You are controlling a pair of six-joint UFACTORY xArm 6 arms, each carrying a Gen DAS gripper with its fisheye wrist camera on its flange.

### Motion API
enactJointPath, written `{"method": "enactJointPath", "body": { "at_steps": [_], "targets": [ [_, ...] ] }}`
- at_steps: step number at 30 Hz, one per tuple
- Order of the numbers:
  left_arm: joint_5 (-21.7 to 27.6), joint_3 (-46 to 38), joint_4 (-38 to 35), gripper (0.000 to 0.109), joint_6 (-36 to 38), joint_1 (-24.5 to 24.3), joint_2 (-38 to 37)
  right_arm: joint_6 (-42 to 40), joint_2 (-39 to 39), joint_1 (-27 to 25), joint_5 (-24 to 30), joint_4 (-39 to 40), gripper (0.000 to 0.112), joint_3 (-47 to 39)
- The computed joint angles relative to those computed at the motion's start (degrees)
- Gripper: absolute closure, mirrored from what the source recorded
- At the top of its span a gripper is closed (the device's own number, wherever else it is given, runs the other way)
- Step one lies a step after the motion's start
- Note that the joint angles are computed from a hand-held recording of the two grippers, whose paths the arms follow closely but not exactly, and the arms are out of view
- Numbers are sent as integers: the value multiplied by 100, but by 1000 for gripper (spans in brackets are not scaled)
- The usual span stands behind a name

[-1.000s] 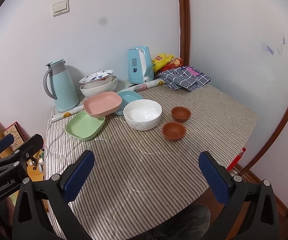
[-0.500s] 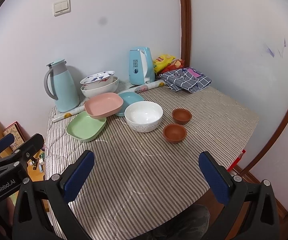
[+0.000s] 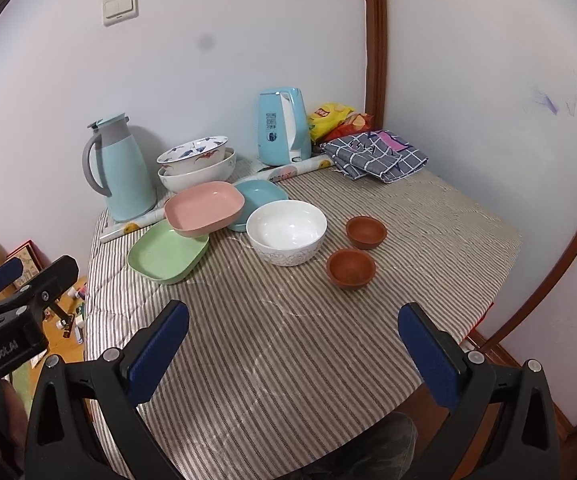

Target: Organize plates and bowls

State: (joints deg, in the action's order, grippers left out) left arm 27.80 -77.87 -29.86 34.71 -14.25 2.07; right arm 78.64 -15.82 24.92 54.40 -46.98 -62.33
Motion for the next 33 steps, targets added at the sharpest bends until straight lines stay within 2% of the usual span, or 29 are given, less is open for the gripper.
{"method": "enactJointPath", "body": {
  "at_steps": [7, 13, 16, 25, 33],
  "targets": [
    [69, -383, 100, 6, -33, -56, 391, -113, 101, -373, -346, 148, 10, 8],
    [208, -934, 382, 6, -401, -81, 883, -350, 314, -768, -804, 307, 10, -66],
    [313, -1292, 490, 6, -562, -86, 1183, -606, 506, -945, -1011, 412, 14, -202],
    [740, -2580, 968, 8, -1143, -75, 2153, -1514, 1238, -1365, -1415, 842, 26, -871],
    [1315, -4214, 1368, 12, -1604, -89, 3292, -2441, 2146, -1668, -1683, 1358, 33, -1778]
  ]
}}
